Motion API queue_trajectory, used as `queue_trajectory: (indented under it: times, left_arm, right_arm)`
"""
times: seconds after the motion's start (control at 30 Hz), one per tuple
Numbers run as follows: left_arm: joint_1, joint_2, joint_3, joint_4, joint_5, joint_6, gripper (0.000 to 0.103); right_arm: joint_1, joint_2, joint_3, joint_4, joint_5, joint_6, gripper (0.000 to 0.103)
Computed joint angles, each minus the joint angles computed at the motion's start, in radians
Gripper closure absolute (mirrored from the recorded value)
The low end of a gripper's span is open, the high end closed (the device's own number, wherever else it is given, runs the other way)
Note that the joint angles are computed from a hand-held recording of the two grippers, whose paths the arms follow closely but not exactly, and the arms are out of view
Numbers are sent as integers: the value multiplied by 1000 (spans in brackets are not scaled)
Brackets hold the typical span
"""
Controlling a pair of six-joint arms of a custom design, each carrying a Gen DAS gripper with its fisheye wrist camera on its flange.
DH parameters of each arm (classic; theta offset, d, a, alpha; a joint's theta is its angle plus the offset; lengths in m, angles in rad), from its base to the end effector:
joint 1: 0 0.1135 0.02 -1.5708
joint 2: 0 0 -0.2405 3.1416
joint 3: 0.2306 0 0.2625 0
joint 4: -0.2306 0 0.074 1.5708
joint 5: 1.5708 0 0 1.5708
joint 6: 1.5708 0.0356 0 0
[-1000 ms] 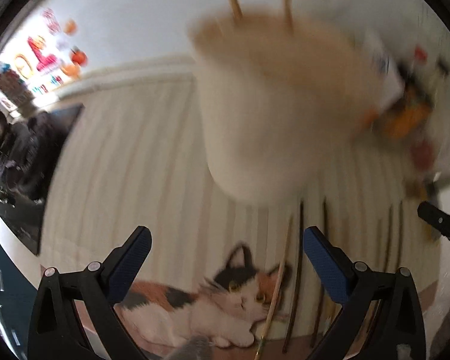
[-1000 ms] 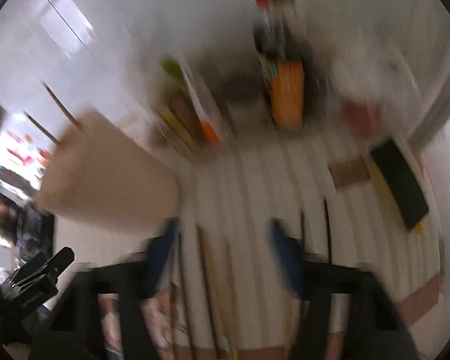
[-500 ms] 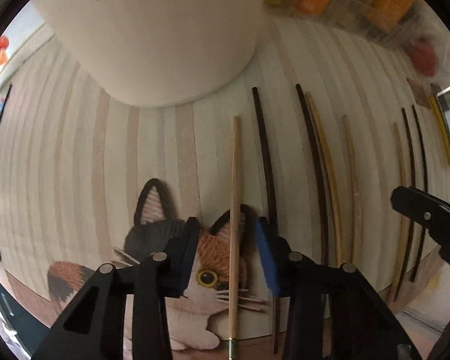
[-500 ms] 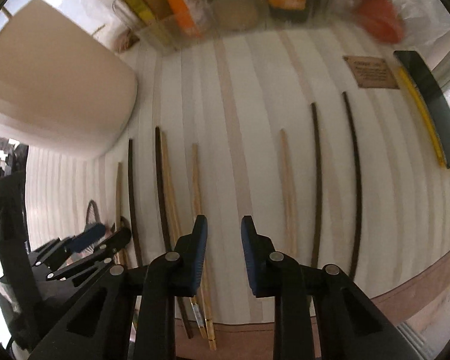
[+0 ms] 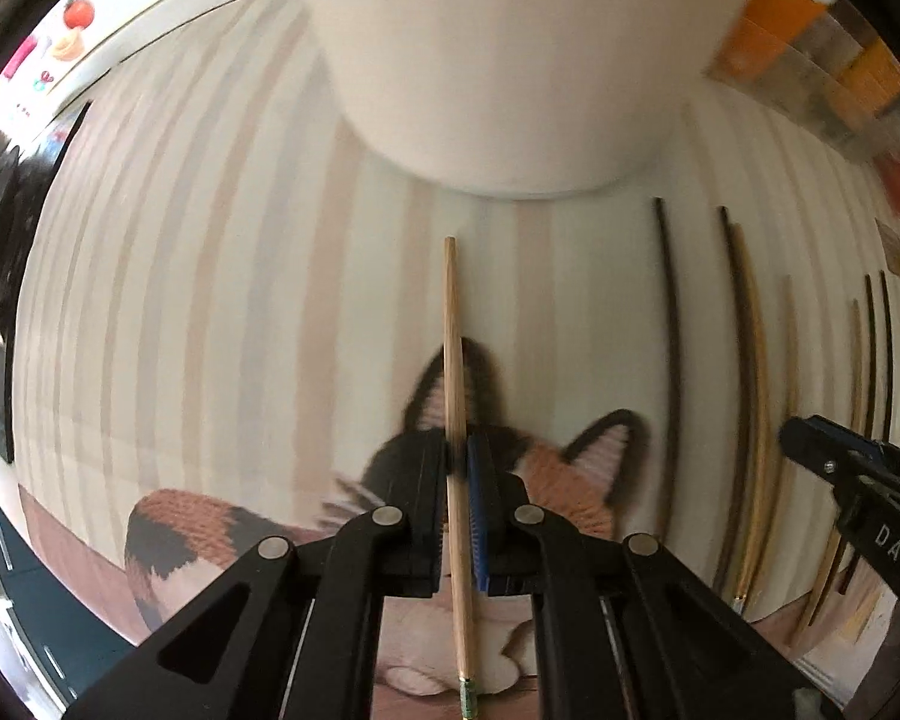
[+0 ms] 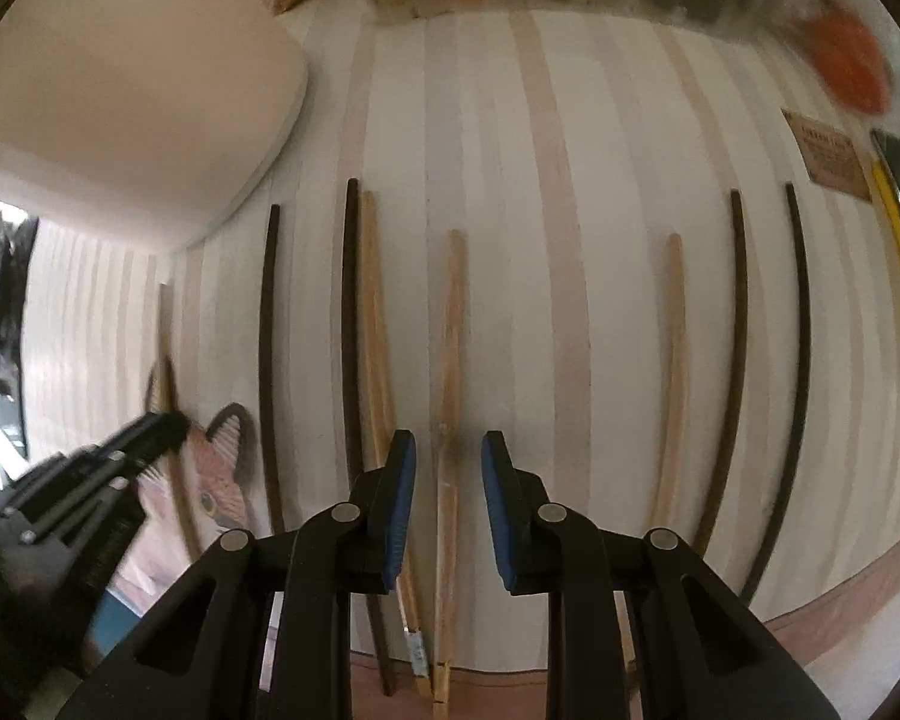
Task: Organize utensils
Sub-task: 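Open and return the left tool to grasp a light chopstick while the right tool grasps another, then lift the light chopstick with the left tool while the right tool lifts its chopstick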
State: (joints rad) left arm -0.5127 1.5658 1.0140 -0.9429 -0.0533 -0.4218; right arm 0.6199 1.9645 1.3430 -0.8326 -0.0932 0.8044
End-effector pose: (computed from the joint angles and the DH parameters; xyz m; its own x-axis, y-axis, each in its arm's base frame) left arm 0.2416 -0.1338 0.1619 -0.9918 0.0892 -0.0911 0.0880 0.9960 0.0173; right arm 0.2974 0.2163 0.1269 -0.9837 0.1791 -0.0142 0.1751 0.9734 0.1480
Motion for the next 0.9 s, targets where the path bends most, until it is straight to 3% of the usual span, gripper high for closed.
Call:
queue_trajectory:
  times: [0.07, 0.2, 0.4, 0.63, 0.73, 0.9]
  left_arm:
    - [22, -18, -14, -5, 3, 12, 98]
    - [54, -30, -23, -12, 18, 57, 98]
    - [99, 34, 28, -8, 28, 219, 97]
    - [176, 99, 86, -18, 77, 159, 98]
    - [256, 122, 107, -22, 127, 139, 98]
    - [289, 160, 144, -44, 156, 262, 92]
  right_arm:
    - [7, 23, 33, -33, 19, -6, 96]
    - [4, 40, 54, -76, 32, -23, 96]
    - [-38, 30, 22, -99, 15, -96, 96]
    - [-56, 110, 165, -206, 33, -138, 96]
    - [-45, 99, 142, -178, 58, -120, 96]
    - [-52, 149, 200, -200, 34, -149, 96]
